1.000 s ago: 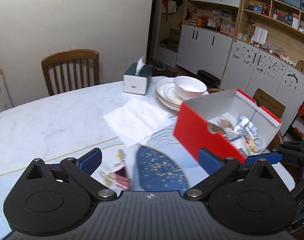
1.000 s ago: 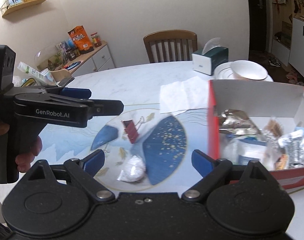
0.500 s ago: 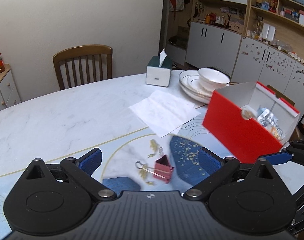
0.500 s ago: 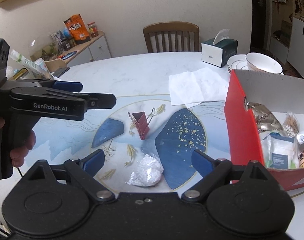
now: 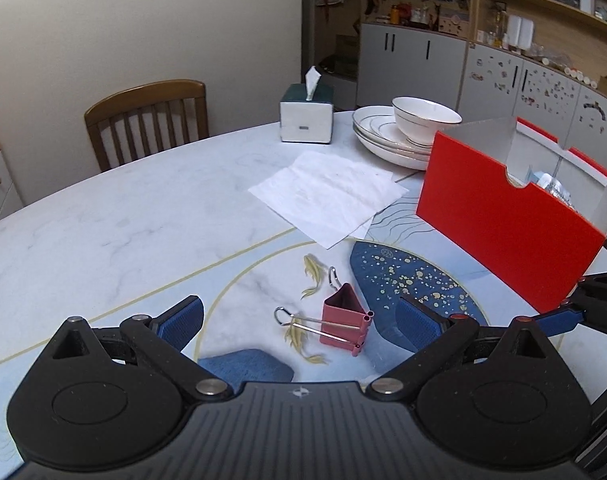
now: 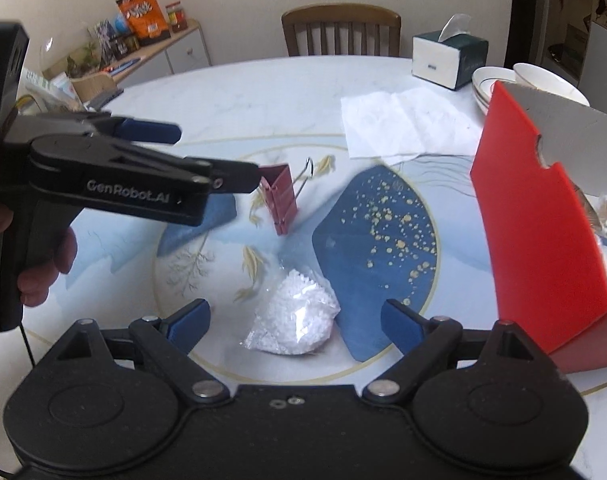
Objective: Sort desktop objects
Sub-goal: 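Withdraw both tools from the box toward the pink binder clip and bead bag, then grasp the pink binder clip with the left tool while the right tool grasps the clear bead bag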
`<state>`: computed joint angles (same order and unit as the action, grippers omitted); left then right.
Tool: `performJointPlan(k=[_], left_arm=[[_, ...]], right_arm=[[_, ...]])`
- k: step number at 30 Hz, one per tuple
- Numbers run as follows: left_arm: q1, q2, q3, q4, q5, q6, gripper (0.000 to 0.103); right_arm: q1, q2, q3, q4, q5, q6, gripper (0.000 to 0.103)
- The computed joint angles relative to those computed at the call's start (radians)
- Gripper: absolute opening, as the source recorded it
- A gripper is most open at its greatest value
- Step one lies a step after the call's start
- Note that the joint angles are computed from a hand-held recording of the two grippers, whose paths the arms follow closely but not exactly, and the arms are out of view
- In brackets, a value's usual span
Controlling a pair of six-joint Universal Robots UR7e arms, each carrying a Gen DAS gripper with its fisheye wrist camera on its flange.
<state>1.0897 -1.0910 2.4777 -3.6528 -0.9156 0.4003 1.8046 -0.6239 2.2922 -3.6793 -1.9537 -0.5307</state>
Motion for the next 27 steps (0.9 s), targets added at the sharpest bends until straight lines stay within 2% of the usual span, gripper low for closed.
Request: performJointPlan(k=[9, 17, 21, 25, 27], left_arm=[[0.052, 0.072, -0.051, -0.023, -0.117, 0.157, 0.102], [0.079, 0.106, -0.075, -0.017, -0.146, 0.194, 0.099], [0.086, 0.110, -0.080, -0.007, -0.159, 0.207, 0.083], [0.094, 0.112, -0.086, 0.011, -0.174, 0.224, 0.072], [0.096, 0.110, -0.086, 0.027, -0.176, 0.225, 0.059]], right_arm=[[-0.005, 0.033, -0.027, 0.026, -0.025, -0.008, 0.082], [-0.008, 0.050, -0.044, 0.032, -0.036, -0.010, 0.074], [-0.004, 0.061, -0.051, 0.026, -0.045, -0.022, 0.072], [0.001, 0.070, -0.055, 0.021, -0.051, -0.038, 0.069], [0.002, 0.074, -0.057, 0.013, -0.054, -0.046, 0.066]])
